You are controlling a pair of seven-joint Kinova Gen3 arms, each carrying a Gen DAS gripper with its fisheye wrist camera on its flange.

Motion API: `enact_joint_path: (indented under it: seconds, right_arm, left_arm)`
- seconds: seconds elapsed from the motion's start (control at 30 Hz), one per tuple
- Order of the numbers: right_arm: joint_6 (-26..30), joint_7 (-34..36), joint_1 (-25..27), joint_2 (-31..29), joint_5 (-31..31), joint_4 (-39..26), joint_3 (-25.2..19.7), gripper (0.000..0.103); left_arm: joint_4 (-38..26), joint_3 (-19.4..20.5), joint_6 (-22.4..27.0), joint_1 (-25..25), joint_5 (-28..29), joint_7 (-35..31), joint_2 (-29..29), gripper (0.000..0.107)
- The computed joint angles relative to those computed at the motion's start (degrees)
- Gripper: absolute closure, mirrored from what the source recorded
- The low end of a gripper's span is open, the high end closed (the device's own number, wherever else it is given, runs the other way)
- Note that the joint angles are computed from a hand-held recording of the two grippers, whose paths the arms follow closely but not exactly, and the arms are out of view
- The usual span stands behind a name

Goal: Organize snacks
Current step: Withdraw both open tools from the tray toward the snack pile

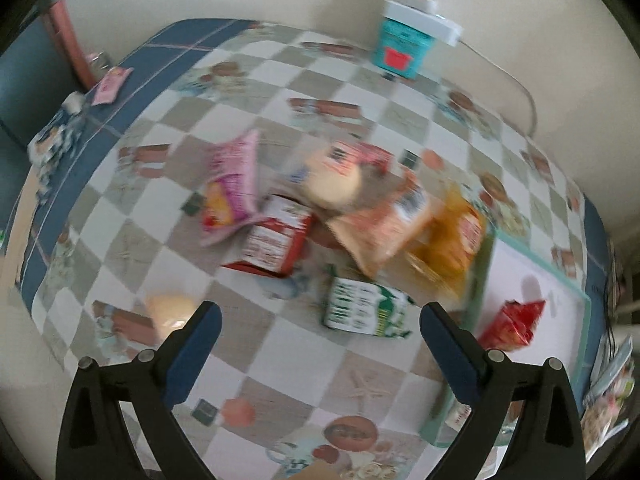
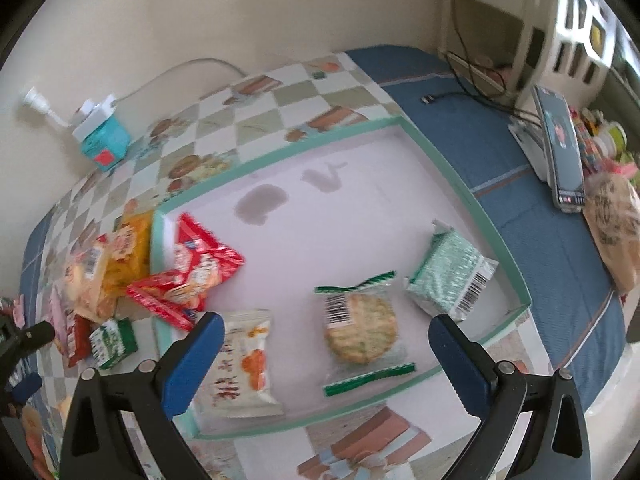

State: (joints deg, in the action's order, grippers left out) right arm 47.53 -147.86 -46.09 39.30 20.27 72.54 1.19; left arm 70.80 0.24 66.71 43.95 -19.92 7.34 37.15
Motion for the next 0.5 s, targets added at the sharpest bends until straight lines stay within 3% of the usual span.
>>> enact_joint_path:
  seconds: [0.23, 0.5]
  right_arm:
    - [2.12, 3.27, -2.53, 1.72, 0.38, -4.6, -1.36, 0.0]
    - [5.49, 6.93, -5.32, 5.21, -1.0, -11.19, -1.81, 0.0]
  left_arm:
    - [3.89, -0.42, 1.69, 0.1, -1.08, 3.44, -2.56, 0.008]
    - [10.68, 0.58, -1.5, -1.55, -1.17, 5.73, -5.91, 0.008]
